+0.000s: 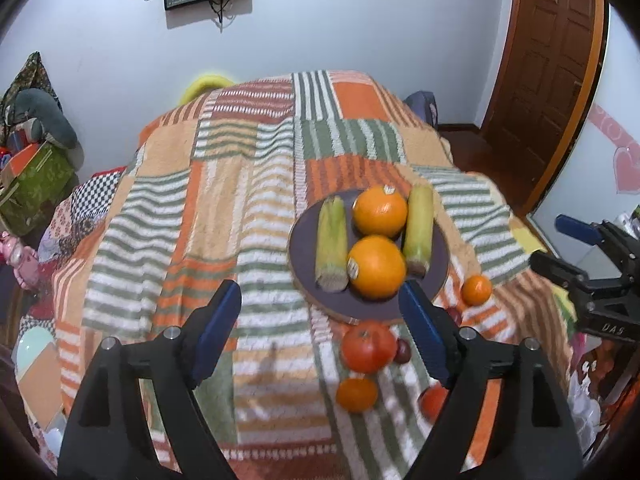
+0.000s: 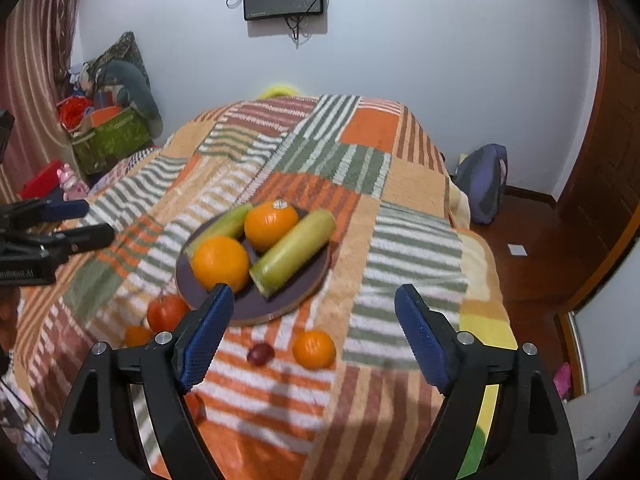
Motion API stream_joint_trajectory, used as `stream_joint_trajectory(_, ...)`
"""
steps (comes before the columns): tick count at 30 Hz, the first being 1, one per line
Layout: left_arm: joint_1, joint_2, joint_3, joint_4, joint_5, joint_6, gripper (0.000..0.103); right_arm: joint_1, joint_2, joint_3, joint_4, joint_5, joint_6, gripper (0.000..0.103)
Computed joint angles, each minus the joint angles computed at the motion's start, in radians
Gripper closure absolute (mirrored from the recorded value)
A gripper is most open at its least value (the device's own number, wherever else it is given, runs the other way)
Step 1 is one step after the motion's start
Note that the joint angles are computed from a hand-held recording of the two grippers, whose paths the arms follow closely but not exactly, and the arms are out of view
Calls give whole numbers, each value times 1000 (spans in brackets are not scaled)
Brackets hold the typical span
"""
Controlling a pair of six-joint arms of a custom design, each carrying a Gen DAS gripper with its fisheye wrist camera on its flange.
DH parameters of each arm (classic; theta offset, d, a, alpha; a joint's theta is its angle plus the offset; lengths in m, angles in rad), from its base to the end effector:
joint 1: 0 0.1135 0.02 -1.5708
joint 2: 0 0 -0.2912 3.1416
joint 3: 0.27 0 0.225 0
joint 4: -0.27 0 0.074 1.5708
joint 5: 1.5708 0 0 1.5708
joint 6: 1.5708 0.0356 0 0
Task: Organize fruits
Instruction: 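Grasp the red tomato with the left gripper while the right gripper grasps a mandarin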
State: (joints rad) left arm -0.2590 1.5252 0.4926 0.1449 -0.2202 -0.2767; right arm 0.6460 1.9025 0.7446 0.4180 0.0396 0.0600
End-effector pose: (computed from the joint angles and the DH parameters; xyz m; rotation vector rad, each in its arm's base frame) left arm 0.2321 -0.0535 0.1646 -0.1169 2.4268 0.0304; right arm 0.2705 0.2022 0.1404 -0.6536 2.2371 0.3121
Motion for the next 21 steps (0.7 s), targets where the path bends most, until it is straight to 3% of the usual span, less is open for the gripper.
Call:
stream_joint_trajectory(5,2,44,-56,39,22,-23,22,-11,48,-39,27,-22,24,22)
stream_joint_trajectory(9,25,138,-64,95,107,-52,22,-19,143,2,0,-59,26,23)
stream_joint_trajectory(12,13,218,-50,136,121,-67,22,-19,199,29,-1,-57,30,24)
stream_joint_trajectory(18,-13,333,-24,193,128,-71,22,-43,271,89,-11,-92,58,43)
stream_joint_trajectory(21,-9,368,-23,224,137,-60,30,-44,283,97,-5,-90,49,53)
